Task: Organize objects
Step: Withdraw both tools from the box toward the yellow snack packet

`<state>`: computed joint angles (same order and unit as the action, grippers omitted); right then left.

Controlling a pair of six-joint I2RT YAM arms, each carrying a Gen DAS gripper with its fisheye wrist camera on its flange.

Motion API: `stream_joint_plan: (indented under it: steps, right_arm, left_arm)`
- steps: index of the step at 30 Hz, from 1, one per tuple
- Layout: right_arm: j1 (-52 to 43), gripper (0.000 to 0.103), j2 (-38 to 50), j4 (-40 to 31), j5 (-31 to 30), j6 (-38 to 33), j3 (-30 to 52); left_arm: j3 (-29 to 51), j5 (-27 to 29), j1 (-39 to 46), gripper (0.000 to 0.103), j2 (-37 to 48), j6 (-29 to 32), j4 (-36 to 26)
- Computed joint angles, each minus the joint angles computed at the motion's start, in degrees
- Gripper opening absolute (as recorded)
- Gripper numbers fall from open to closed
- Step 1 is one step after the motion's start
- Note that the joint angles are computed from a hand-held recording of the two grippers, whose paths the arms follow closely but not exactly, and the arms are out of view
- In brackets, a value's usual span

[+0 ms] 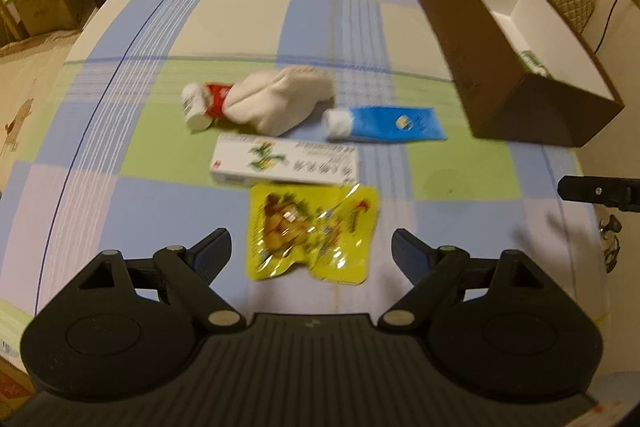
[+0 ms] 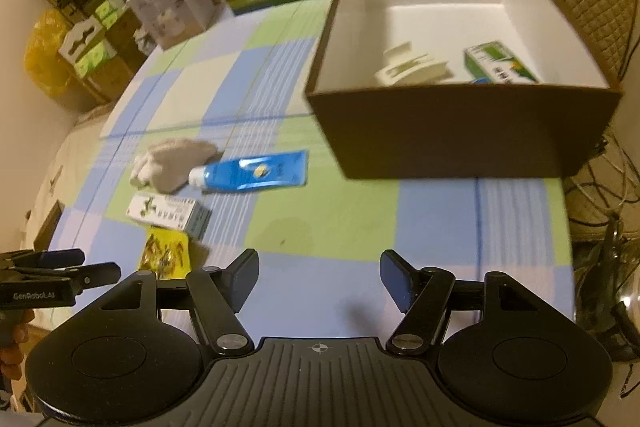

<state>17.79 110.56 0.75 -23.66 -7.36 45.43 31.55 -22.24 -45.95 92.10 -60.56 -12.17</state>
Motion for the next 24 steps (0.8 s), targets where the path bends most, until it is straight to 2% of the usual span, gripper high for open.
stream_joint_plan:
  steps: [10,18,24]
  right_arm:
    - [7.49,0.065,3.66,2.57,1.28,2.71,0.23]
    - [8.20,0.065,5.03,2.95,3.99,5.05,0.86]
    - [7.19,0.065,6.10,5.61,0.42,4.35,0.02]
  left_arm:
    - [-6.61,1.62,2.82,0.084,-3.30,0.32,2.68]
    - [-7.73,5.31,6.02,0.084,1.79,5.39,11.13]
    - [-7.21,6.64,8.03,0.084,3.97,8.58,13.10]
